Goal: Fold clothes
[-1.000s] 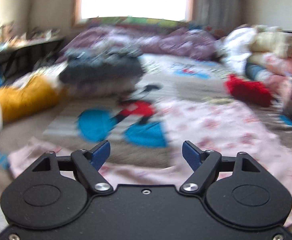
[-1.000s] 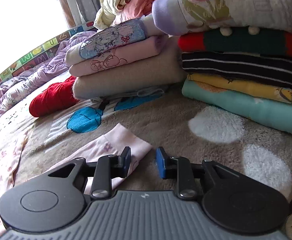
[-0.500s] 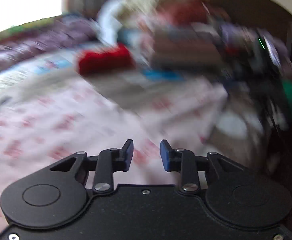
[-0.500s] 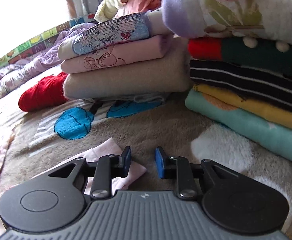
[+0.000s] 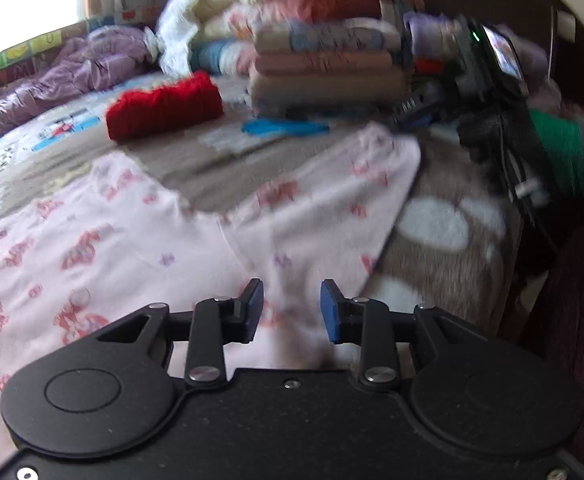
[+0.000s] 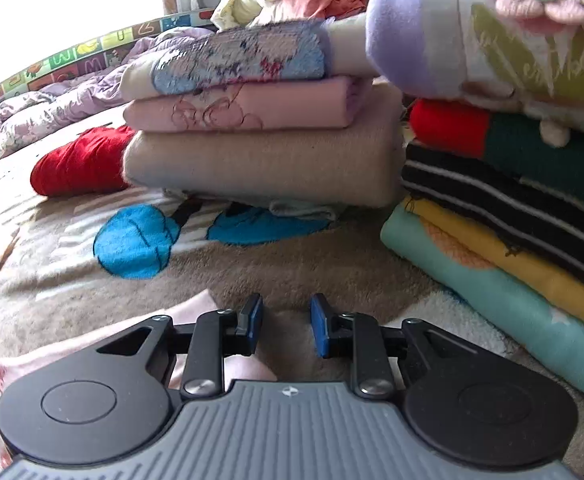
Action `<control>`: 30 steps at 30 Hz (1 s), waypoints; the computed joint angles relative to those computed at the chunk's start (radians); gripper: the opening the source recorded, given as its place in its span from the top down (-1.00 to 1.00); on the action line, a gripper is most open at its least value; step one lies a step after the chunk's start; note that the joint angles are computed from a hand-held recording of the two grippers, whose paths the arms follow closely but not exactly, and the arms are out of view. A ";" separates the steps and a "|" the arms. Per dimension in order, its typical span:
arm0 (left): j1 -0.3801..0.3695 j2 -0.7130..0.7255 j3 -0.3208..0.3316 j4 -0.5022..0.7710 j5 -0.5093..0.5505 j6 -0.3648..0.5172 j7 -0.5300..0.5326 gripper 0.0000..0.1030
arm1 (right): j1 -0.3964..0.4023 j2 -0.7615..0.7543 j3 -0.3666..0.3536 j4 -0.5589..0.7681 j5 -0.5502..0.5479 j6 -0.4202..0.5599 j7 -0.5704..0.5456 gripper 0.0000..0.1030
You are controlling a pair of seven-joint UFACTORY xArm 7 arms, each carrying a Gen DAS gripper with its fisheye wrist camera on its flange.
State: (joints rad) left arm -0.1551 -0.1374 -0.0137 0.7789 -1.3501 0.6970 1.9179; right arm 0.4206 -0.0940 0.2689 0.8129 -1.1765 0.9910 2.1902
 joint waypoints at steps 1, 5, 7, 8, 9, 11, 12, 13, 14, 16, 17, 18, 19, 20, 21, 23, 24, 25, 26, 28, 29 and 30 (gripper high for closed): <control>0.002 0.002 0.003 0.004 -0.006 0.012 -0.008 0.44 | 0.005 -0.007 0.008 0.001 -0.018 0.016 0.016 0.46; 0.006 0.040 -0.008 0.025 0.069 0.009 -0.088 0.27 | 0.025 0.003 0.022 0.031 -0.073 0.026 -0.026 0.47; 0.009 0.045 -0.009 0.023 0.092 0.014 -0.089 0.20 | 0.020 0.042 -0.001 0.063 -0.023 -0.037 -0.137 0.49; 0.012 0.041 -0.006 0.020 0.090 0.023 -0.079 0.19 | 0.013 0.063 -0.016 0.071 0.016 -0.075 -0.170 0.49; 0.017 0.036 -0.001 0.022 0.099 0.042 -0.088 0.18 | 0.011 0.067 -0.022 0.067 0.019 -0.085 -0.161 0.48; 0.029 0.025 0.012 0.022 0.097 0.078 -0.087 0.07 | 0.019 0.071 -0.021 0.082 0.032 -0.046 -0.151 0.46; 0.035 0.020 0.019 0.022 0.092 0.093 -0.082 0.07 | 0.028 0.077 -0.015 0.098 0.035 -0.014 -0.157 0.45; 0.041 0.017 0.024 0.022 0.090 0.101 -0.076 0.07 | 0.039 0.085 -0.010 0.115 0.035 0.020 -0.165 0.45; 0.048 0.013 0.030 0.023 0.081 0.103 -0.071 0.07 | 0.050 0.094 -0.005 0.133 0.034 0.054 -0.174 0.44; 0.061 0.013 0.040 0.028 0.062 0.101 -0.065 0.07 | 0.072 0.107 0.000 0.162 -0.001 0.070 -0.175 0.44; 0.069 0.015 0.046 0.033 0.048 0.095 -0.061 0.07 | 0.084 0.115 0.002 0.179 -0.024 0.073 -0.178 0.44; 0.078 0.019 0.051 0.039 0.033 0.088 -0.057 0.07 | 0.094 0.125 0.002 0.198 -0.051 0.058 -0.185 0.44; 0.087 0.025 0.054 0.047 0.020 0.073 -0.056 0.07 | 0.103 0.136 0.000 0.219 -0.080 0.037 -0.192 0.44; 0.097 0.037 0.058 0.061 0.014 0.061 -0.060 0.07 | 0.111 0.152 -0.002 0.243 -0.109 0.000 -0.210 0.44; 0.109 0.050 0.063 0.076 0.004 0.049 -0.061 0.07 | 0.118 0.171 -0.006 0.269 -0.136 -0.044 -0.233 0.44; 0.136 0.085 0.071 0.113 -0.014 0.024 -0.072 0.07 | 0.133 0.213 -0.018 0.327 -0.188 -0.136 -0.280 0.44; 0.152 0.107 0.075 0.137 -0.017 0.018 -0.090 0.07 | 0.143 0.244 -0.024 0.363 -0.203 -0.176 -0.313 0.48; 0.168 0.130 0.077 0.159 -0.023 0.009 -0.106 0.07 | 0.154 0.278 -0.031 0.403 -0.211 -0.215 -0.353 0.48; 0.184 0.152 0.077 0.180 -0.030 -0.006 -0.120 0.07 | 0.163 0.307 -0.040 0.436 -0.219 -0.263 -0.378 0.48; 0.215 0.192 0.073 0.218 -0.040 -0.027 -0.146 0.09 | 0.179 0.354 -0.058 0.482 -0.225 -0.341 -0.396 0.48; 0.229 0.209 0.070 0.234 -0.035 -0.034 -0.164 0.09 | 0.191 0.377 -0.063 0.506 -0.204 -0.353 -0.433 0.48; 0.240 0.225 0.065 0.250 -0.025 -0.045 -0.186 0.09 | 0.197 0.396 -0.065 0.523 -0.153 -0.356 -0.492 0.48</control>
State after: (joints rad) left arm 0.0849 0.0875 0.0515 1.0290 -1.3754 0.6522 1.7322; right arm 0.6178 0.3022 0.2041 1.3363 -1.3291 0.6346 1.6979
